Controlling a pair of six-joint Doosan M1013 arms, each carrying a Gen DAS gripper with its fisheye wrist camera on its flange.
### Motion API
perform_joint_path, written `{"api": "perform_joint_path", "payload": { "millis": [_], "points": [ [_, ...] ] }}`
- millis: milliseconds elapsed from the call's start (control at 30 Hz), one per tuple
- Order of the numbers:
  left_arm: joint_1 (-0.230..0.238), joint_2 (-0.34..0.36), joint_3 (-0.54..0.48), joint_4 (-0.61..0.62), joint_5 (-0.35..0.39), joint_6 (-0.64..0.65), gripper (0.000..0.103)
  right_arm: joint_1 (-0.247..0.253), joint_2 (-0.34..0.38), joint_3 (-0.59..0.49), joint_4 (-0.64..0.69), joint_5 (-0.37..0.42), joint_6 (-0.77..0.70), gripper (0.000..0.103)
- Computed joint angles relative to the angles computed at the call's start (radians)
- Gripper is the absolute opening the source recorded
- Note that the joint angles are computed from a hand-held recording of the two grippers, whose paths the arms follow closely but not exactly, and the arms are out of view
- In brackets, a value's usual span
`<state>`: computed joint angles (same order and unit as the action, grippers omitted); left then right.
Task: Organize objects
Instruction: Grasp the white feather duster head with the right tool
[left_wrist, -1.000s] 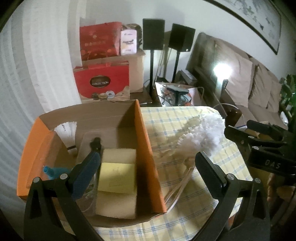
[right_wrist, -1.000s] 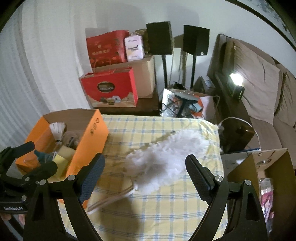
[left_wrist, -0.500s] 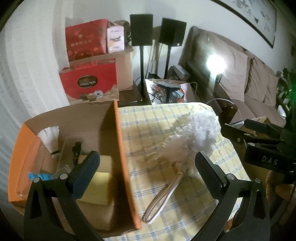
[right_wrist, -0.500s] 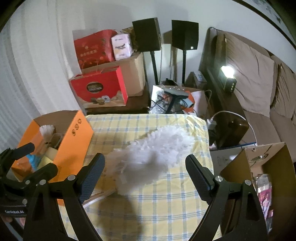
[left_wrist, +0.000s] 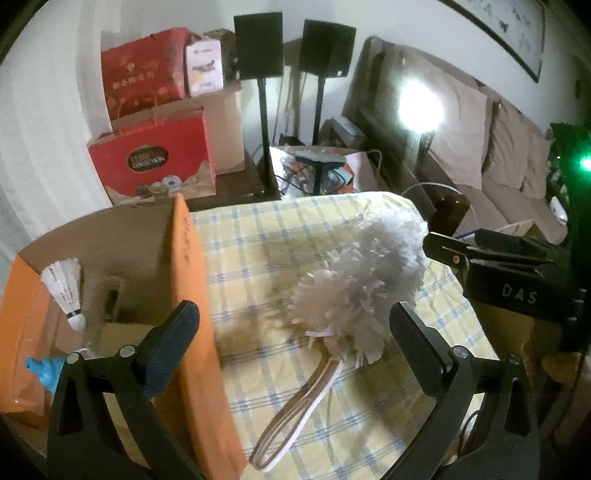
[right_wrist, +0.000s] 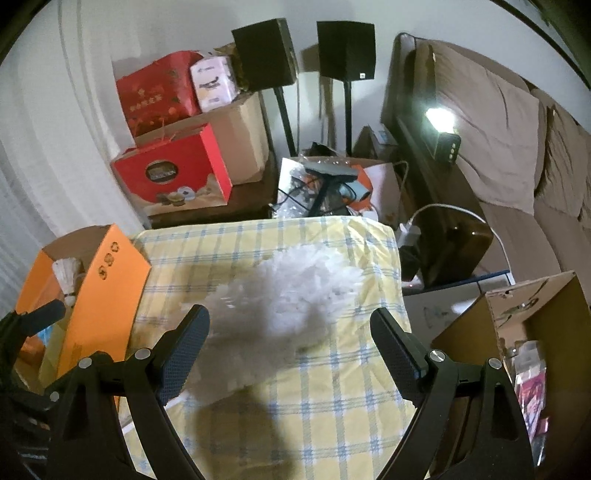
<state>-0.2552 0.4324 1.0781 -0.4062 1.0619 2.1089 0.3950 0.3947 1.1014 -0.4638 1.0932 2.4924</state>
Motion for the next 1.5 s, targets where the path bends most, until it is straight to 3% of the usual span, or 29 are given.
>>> {"api": "perform_joint_path", "payload": {
  "millis": [567,833,1133,1267,1333,1500],
  "points": [
    [-0.053,0.013,0.047,0.018,-0.027,0.01,0.103,-0.076,0.007,0.059,0.154,-0.091,0.03,0.09],
    [-0.067,0.037,0.04,0.043,-0.028,-0.019,0.101,-0.094,0.004,0.083,0.198,-0.136,0.033,0.084],
    [-0.07,0.064,0.027,0.049,0.011,-0.035,0.084,-0.111,0.013,0.092,0.296,-0.176,-0.019,0.074],
    [-0.069,0.072,0.021,0.044,0.037,-0.038,0.066,-0.115,0.014,0.099,0.321,-0.197,-0.031,0.068],
    [-0.069,0.076,0.019,0.038,0.049,-0.038,0.063,-0.116,0.015,0.1,0.329,-0.204,-0.036,0.065],
    [-0.072,0.065,0.038,0.043,0.023,-0.02,0.042,-0.118,0.015,0.105,0.357,-0.222,-0.048,0.053]
  ]
}}
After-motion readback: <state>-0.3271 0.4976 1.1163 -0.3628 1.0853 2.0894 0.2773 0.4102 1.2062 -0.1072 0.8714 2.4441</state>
